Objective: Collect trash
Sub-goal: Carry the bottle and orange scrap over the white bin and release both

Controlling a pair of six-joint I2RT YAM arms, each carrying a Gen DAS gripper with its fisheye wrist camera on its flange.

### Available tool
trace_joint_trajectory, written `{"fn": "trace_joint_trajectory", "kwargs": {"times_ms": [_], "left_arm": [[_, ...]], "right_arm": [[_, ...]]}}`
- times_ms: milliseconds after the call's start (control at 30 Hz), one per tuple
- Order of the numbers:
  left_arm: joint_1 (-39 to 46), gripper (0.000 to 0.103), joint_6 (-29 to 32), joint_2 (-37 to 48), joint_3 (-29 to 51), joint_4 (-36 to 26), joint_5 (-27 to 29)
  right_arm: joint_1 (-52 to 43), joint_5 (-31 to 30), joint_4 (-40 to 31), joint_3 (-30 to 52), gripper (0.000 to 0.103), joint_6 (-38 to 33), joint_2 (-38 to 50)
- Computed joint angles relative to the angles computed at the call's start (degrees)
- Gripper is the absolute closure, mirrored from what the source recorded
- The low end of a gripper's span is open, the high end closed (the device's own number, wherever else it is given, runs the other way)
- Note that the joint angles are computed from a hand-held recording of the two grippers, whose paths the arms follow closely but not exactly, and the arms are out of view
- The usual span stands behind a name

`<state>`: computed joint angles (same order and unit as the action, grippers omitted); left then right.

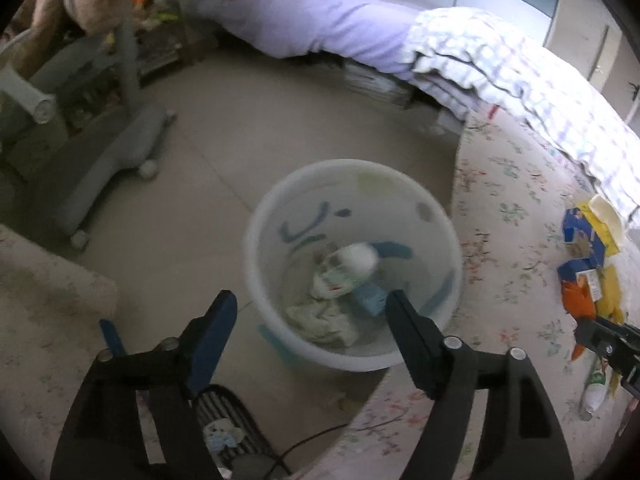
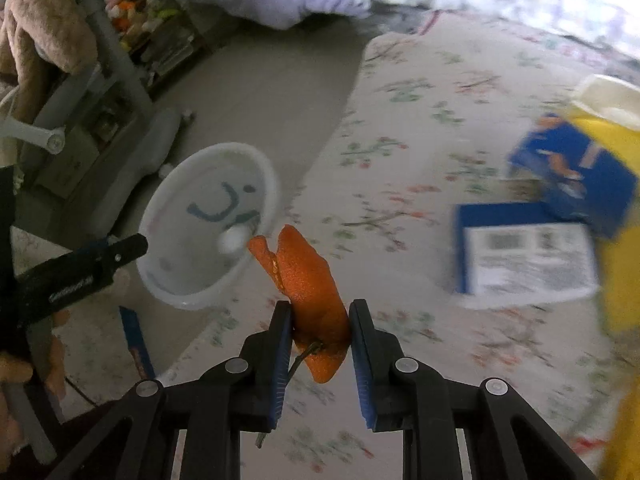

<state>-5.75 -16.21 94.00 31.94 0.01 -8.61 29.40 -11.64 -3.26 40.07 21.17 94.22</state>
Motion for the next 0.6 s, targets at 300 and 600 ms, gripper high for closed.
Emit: {"fn": "trace_joint_trajectory", "kwargs": {"times_ms": [300,600], "left_arm": [[5.30,0.012,4.85,-4.52,-5.37,1.82,-0.97],[6.85,0.010,7.56,-7.68,-7.79,2.83,-1.99]], "right_arm": [[4.80,-0.92,0.56,14.29,0.077,3.20,16.93],[6.14,-0.82,2.37,20.08,0.074,5.10,23.00]]}}
